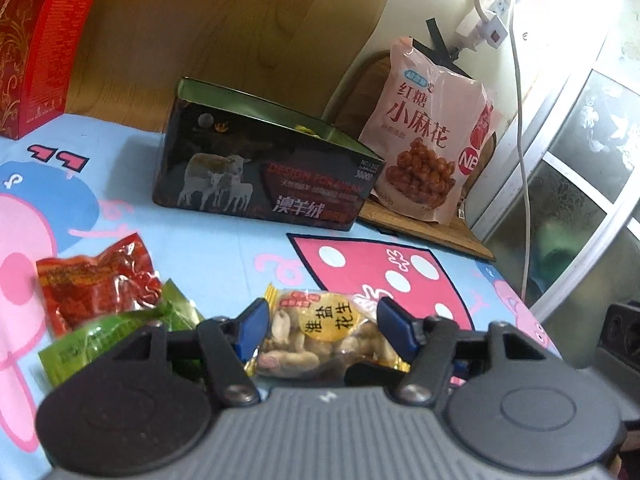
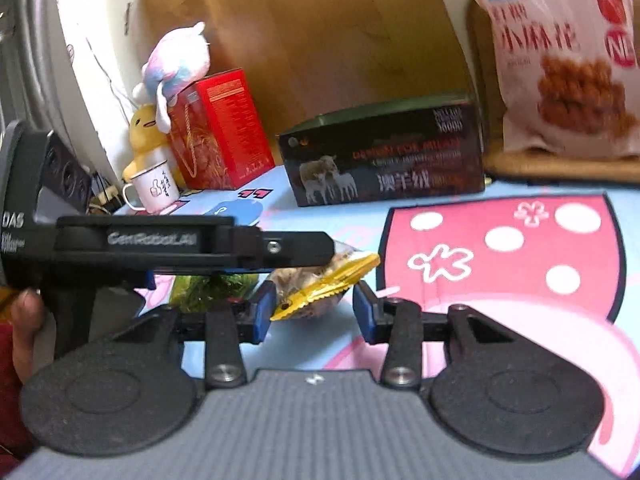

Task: Organize snacks
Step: 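Move the left gripper to the yellow peanut bag and open around it, then close the left gripper on the yellow peanut bag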

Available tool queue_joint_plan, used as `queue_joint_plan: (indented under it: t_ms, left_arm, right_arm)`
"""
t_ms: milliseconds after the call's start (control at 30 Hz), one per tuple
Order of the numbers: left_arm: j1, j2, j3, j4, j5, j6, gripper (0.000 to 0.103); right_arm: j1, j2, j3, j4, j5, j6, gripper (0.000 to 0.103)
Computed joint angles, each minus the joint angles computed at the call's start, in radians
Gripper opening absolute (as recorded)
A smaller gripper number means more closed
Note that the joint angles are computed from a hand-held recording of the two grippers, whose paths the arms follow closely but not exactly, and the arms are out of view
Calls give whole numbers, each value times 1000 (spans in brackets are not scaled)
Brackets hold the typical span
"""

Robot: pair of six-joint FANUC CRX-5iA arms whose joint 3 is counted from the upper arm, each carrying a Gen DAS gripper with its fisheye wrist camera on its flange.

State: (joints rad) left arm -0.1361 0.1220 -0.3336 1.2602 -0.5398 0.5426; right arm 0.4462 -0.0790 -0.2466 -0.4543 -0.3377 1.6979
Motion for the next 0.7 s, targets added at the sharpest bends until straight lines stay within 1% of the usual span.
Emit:
queue_joint_plan:
  t_ms: [67,100,133,167,233,300,333,367,400,433,500,700]
  left_arm:
    - [-2,-2,-8,31,0,-23,63]
    - [-1,-4,-14,53,-6,-38,64]
    - [1,0,-12,67,-13,-43,65]
    - [1,-2,-17,87,-16,-53,66]
    - [-1,-8,-28,125,-7,-73,72]
    - [-4,-15,-38,155,6,-94,75]
    - [-4,-16,-38,156,9,-94,75]
    - [-2,-16,-37,150,8,-89,75]
    - [2,-13,-33,141,0,-79,75]
    - [5,-10,-28,130,-8,-71,75]
    - [10,-5,-19,103,-18,-54,75]
    - [18,3,-8,71,-43,-41,77]
  right_arm:
    - [7,-2,-5,23,-1,-26,49]
    - [17,-3,-14,58,8,-62,54]
    - [23,-5,-23,92,15,-99,57]
    - [26,-7,-31,117,19,-128,57]
    - [25,-13,-38,119,23,-135,59]
    - [34,-16,-51,160,38,-174,63]
    - [40,-19,-58,176,45,-185,64]
    - [39,-23,-55,158,39,-156,65]
    - [39,-26,-54,143,31,-128,71]
    - [42,-30,-55,138,27,-109,74]
    - [48,-34,-54,134,8,-85,75]
    - [62,-29,-55,185,-9,-121,76]
